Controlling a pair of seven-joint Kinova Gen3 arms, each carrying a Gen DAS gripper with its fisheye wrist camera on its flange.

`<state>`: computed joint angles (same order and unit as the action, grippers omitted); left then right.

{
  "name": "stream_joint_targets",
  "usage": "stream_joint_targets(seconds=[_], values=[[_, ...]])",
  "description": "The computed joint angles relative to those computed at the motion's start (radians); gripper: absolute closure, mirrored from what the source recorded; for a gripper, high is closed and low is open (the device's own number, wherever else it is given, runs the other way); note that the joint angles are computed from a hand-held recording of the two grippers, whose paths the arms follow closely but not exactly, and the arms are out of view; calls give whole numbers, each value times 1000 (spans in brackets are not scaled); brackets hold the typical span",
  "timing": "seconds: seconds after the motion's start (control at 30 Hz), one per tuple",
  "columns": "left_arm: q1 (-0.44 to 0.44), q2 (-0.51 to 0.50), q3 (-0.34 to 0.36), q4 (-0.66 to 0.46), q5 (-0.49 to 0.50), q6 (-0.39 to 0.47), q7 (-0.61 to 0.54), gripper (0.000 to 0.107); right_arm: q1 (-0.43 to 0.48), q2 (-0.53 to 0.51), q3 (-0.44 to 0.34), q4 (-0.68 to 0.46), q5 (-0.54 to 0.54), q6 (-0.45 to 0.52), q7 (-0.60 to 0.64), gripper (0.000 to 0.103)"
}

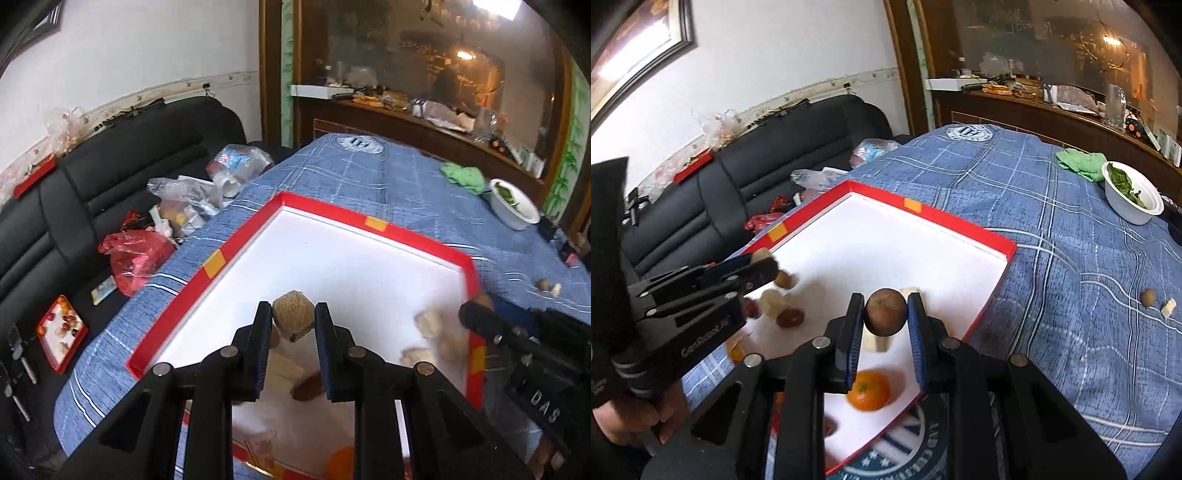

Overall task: Organize fruits
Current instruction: 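Carry the brown fruit with the right tool while the left tool carries the tan cube over the tray, then open both tools to drop the fruit and cube into the tray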

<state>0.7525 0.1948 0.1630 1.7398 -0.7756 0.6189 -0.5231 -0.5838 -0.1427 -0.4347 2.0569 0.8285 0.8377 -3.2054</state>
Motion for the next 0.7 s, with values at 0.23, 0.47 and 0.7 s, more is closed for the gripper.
stream_joint_targets(seconds=[0.23,0.47,0.7], values=[[20,35,-17,-33,-29,51,13,85,19,61,61,-35,1,-19,10,77],[71,41,-42,-42,-93,108,88,30,12,121,122,-68,-68,-36,79,63],[70,-1,7,-22,-138,39,164,30,-3,31,96,-19,-38,-2,44,35]])
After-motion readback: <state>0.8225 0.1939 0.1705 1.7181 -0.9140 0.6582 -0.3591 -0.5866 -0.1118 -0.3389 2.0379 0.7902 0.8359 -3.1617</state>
